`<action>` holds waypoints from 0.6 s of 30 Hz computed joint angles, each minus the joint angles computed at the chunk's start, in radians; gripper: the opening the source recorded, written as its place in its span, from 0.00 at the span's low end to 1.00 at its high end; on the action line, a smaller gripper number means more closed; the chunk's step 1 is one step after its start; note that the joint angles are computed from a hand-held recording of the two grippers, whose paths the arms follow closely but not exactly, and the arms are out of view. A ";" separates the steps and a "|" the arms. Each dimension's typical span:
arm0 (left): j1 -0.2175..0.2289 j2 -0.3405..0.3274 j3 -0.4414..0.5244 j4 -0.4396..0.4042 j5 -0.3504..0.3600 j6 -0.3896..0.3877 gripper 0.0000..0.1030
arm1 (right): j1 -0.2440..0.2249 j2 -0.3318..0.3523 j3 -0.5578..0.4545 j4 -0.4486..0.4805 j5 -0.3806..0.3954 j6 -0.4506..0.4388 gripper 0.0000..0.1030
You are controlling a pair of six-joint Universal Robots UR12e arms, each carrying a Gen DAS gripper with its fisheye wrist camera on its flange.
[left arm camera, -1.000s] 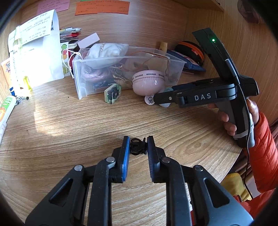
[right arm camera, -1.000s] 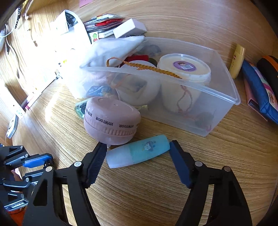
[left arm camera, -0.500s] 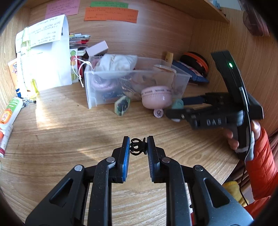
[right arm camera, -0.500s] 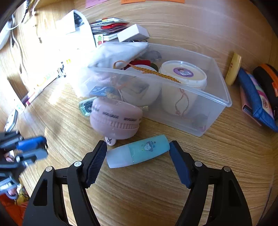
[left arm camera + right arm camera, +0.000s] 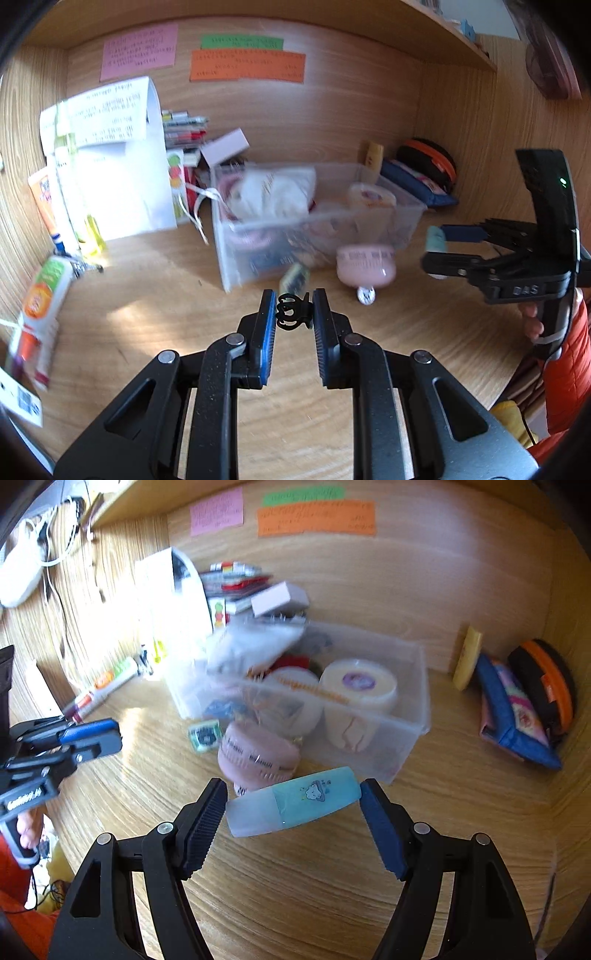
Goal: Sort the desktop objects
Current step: 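Carry the black clip and light blue tube into the clear box and release both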
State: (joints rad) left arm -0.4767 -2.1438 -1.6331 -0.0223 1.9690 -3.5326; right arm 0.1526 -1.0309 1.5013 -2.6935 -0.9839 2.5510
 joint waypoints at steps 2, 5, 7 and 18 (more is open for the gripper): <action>0.007 0.001 0.005 0.005 0.001 0.003 0.18 | -0.004 0.000 -0.006 -0.012 0.016 0.014 0.69; 0.019 -0.001 0.018 0.004 -0.001 0.006 0.18 | -0.007 0.003 -0.018 -0.031 0.024 0.034 0.69; 0.024 -0.007 0.033 -0.001 0.009 0.014 0.18 | -0.008 0.006 -0.026 -0.036 0.027 0.042 0.69; 0.051 -0.035 0.088 -0.007 -0.004 0.049 0.18 | 0.007 0.041 -0.097 -0.026 0.029 0.063 0.69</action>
State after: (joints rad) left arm -0.4256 -2.1792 -1.5449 -0.0298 1.9654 -3.4832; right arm 0.1593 -0.9899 1.4046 -2.7192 -0.9549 2.6135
